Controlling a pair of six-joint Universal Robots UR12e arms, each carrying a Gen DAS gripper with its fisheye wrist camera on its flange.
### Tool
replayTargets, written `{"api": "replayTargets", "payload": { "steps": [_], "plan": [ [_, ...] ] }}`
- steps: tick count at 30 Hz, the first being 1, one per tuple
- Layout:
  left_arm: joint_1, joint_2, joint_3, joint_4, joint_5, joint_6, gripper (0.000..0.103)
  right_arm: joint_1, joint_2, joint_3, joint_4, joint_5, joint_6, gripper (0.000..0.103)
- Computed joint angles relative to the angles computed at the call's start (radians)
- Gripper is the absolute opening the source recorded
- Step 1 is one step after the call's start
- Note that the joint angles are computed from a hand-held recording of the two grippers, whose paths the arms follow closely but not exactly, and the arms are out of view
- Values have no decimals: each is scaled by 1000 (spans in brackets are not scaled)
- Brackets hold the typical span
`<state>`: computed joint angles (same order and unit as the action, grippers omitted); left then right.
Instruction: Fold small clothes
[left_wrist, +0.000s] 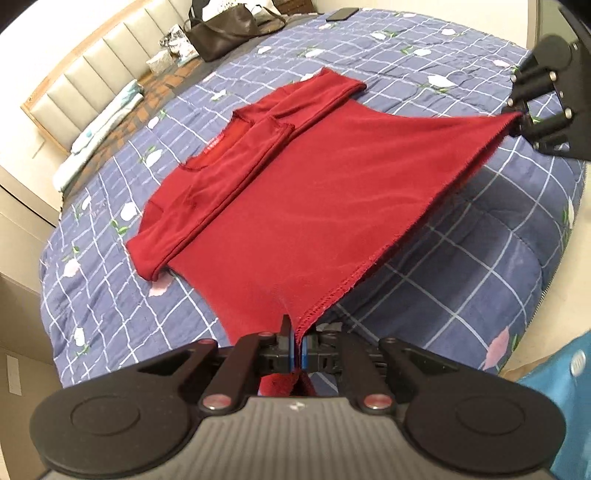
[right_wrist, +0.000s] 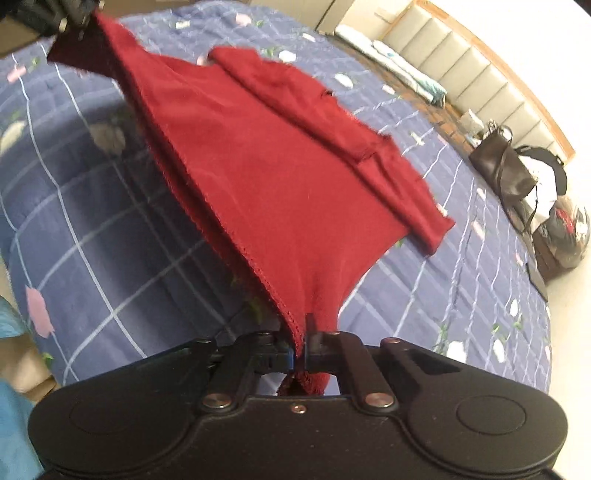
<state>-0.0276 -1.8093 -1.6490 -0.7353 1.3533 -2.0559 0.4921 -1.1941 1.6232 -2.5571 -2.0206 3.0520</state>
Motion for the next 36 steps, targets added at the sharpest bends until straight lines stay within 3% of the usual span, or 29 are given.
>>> {"api": "replayTargets", "payload": {
  "steps": [7,14,18,26,30,36],
  "plan": [
    [20,65,-27,-91,-16,2,2,2,-63,4,33,60,-53,3],
    [38,124,-44,-271,-13,27,2,14,-137,13,194,193,36,3],
    [45,105,-2,-319,-38,2,2,7,-157,5,261,261,98,3],
    [26,-47,227,-364,-103,-72,3,-69,-115,-91,274,308,76,4],
    [0,-163,400,-393,-99,-97,3,-116,-64,-174,254,300,31,4],
    [-45,-387,723,-504,-35,-103,3,-191,75,-371,303,311,25,4]
  ]
}}
